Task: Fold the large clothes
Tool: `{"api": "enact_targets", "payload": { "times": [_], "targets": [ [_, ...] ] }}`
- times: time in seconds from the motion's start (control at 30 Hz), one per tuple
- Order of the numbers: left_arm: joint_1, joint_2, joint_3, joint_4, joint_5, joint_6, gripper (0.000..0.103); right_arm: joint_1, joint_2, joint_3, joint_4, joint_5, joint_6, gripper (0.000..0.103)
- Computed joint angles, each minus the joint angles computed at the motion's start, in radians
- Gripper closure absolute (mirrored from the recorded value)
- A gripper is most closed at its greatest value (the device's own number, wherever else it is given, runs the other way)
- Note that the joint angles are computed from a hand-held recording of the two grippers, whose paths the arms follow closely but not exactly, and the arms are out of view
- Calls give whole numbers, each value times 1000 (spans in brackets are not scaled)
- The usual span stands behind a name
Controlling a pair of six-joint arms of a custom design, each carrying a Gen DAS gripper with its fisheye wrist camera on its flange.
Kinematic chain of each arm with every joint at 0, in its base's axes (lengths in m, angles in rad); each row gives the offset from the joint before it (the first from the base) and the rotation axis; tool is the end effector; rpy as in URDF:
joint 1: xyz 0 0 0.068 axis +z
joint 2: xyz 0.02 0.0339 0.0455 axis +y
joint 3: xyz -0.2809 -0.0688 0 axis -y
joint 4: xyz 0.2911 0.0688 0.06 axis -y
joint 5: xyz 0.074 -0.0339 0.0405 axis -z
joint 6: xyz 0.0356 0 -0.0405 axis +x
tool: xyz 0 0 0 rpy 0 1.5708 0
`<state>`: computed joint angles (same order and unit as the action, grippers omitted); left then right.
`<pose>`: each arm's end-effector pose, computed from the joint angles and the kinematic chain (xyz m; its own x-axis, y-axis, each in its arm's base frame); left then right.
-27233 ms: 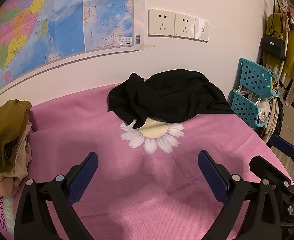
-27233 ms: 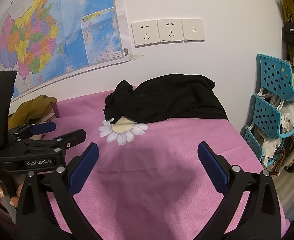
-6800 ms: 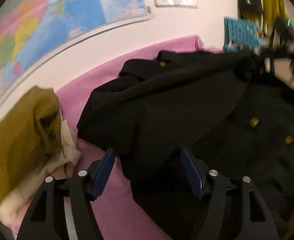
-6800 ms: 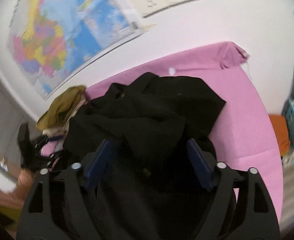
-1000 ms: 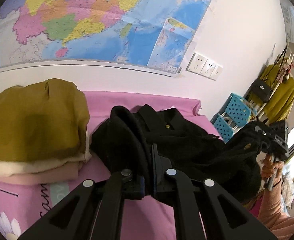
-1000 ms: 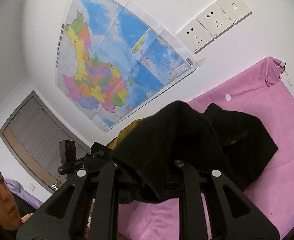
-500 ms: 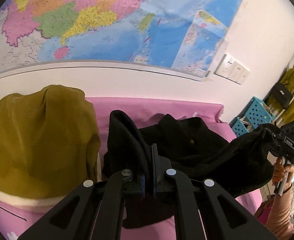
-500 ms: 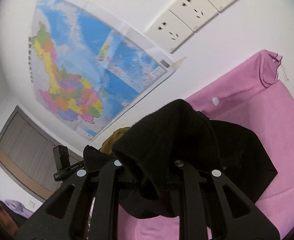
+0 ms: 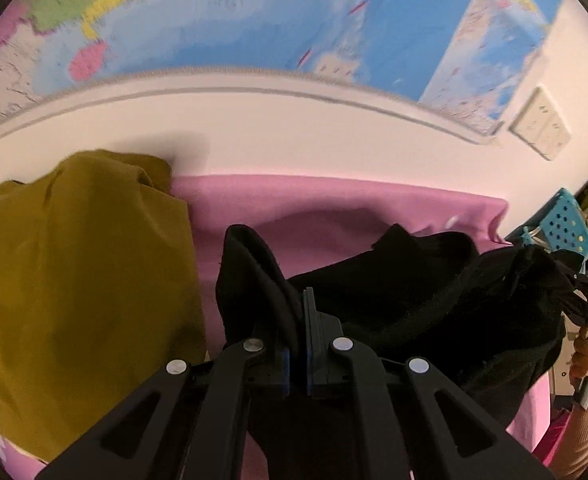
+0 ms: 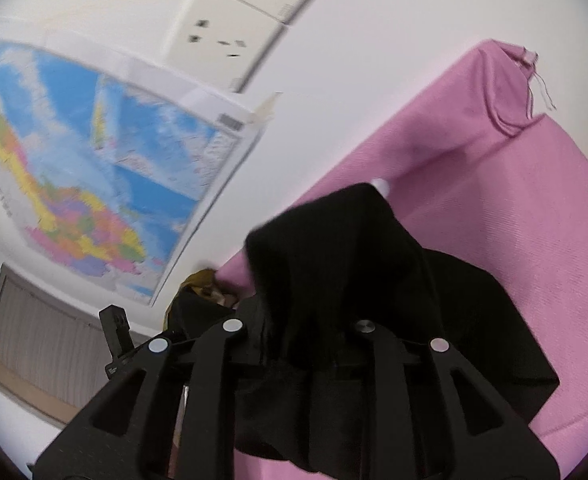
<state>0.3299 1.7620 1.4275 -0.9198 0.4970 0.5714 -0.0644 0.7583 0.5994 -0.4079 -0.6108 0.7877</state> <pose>0.3847 0.1138 0.2503 -0.8343 0.2168 -0.5068 0.3648 0.9064 -0.2128 0.2009 0.0075 0.2645 -0.6828 0.6258 -0.3769 0.0763 0.5742 0.8152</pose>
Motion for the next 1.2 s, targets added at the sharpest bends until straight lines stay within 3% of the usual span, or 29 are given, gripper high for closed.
{"api": "enact_targets", "payload": {
  "times": [0.2,0.3,0.43,0.5,0.57,0.6,0.63,0.67,0.7,0.73,0.83,0.9,0.93,0.97,1.03,1.13,1.2],
  "targets": [
    [-47,98,36,55,-82,-97,95,-41,21,-47,102,-4,68,63],
    [-64,75,-4,113,-118,-93,90,22,1,-17,37,43,-16,61],
    [-53,3,-74,195,-99,-85,56,265,53,74,-90,296,-193,45],
    [-33,-64,-125,232,-60,-61,55,406,143,130,-138,447,-258,44],
    [-14,-139,-177,249,-17,-25,43,496,240,174,-159,560,-298,44],
    [-11,-173,-202,250,2,-6,43,517,275,191,-170,600,-309,45],
    [-3,-202,-222,237,30,34,41,539,324,207,-175,648,-323,55],
    [-1,-244,-257,211,59,100,38,536,347,210,-167,643,-334,83],
    [-6,-278,-291,210,62,138,38,527,374,215,-165,639,-339,98],
    [-17,-316,-336,219,60,178,38,518,376,208,-153,642,-341,103],
    [-91,-363,-433,243,-7,234,37,480,309,168,-116,664,-324,102],
    [-138,-361,-491,323,-93,200,37,409,216,127,-116,596,-281,97],
    [-143,-351,-497,330,-108,195,37,384,147,103,-126,564,-281,85],
    [-136,-338,-500,334,-117,189,37,369,64,77,-145,551,-286,62],
    [-90,-340,-503,319,-70,203,37,353,-104,36,-203,556,-298,46],
    [26,-384,-521,261,50,294,32,363,-412,-11,-411,605,-329,39],
    [115,-399,-533,201,113,389,28,423,-528,-43,-509,670,-305,39]
  ]
}}
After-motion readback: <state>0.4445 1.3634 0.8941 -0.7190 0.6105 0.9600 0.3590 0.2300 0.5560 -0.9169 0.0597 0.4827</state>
